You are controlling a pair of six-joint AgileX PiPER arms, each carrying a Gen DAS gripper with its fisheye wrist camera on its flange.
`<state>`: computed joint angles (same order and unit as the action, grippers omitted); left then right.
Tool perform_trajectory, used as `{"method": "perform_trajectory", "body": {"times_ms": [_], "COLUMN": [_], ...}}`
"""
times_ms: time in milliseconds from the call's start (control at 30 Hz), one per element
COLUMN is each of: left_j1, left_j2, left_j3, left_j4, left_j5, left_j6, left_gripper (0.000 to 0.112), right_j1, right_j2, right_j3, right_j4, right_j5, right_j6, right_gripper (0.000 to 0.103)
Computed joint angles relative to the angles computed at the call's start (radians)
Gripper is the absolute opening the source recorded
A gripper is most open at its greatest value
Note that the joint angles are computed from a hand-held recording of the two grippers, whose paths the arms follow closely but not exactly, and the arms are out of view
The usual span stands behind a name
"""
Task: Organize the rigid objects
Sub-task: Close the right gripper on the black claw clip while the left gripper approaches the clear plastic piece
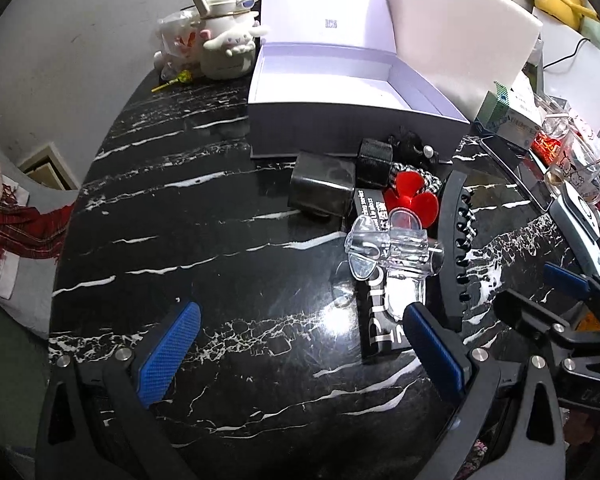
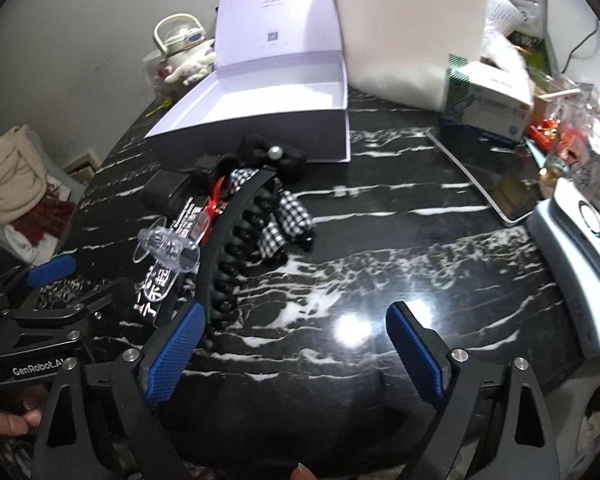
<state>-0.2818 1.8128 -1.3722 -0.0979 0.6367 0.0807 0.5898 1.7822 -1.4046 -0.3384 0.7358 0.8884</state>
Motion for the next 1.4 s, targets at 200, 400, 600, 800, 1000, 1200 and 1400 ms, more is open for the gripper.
{"method": "perform_trajectory", "body": {"times_ms": [200, 400, 600, 800, 1000, 1200, 1400], "left_j1": [0.031, 0.048, 0.065, 0.066, 0.061, 0.015, -0.037], "left_j2": [0.021, 0.036, 0.053, 0.053, 0.062, 0.114, 0.172], "left_j3": [-0.016, -0.046, -0.078, -0.092, -0.111, -0.174, -0.249], "left_j4": [-0.031, -0.019, -0.05, -0.116, -0.273, -0.267, -0.148], "left_j5": [0.012, 0.02, 0.035, 0.035, 0.064, 0.114, 0.152], "left_j6": [0.033, 0.029, 0.059, 0.121, 0.252, 0.231, 0.085], "left_gripper": [0.103, 0.103, 0.103, 0.103, 0.103, 0.103, 0.103], "right_j1": [-0.011, -0.031, -0.057, -0.078, -0.104, -0.105, -0.109], "right_j2": [0.047, 0.107, 0.151, 0.158, 0.112, 0.052, 0.008], "right_j3": [-0.034, -0.095, -0.148, -0.148, -0.073, -0.011, 0.046], "right_j4": [0.07, 0.156, 0.24, 0.313, 0.354, 0.3, 0.279], "right_j5": [-0.032, -0.06, -0.073, -0.101, -0.136, -0.149, -0.154], "right_j6": [-0.087, -0.194, -0.288, -0.358, -0.373, -0.344, -0.354], "right_gripper": [0.083, 0.068, 0.059, 0.026, 0.017, 0.017, 0.017]}}
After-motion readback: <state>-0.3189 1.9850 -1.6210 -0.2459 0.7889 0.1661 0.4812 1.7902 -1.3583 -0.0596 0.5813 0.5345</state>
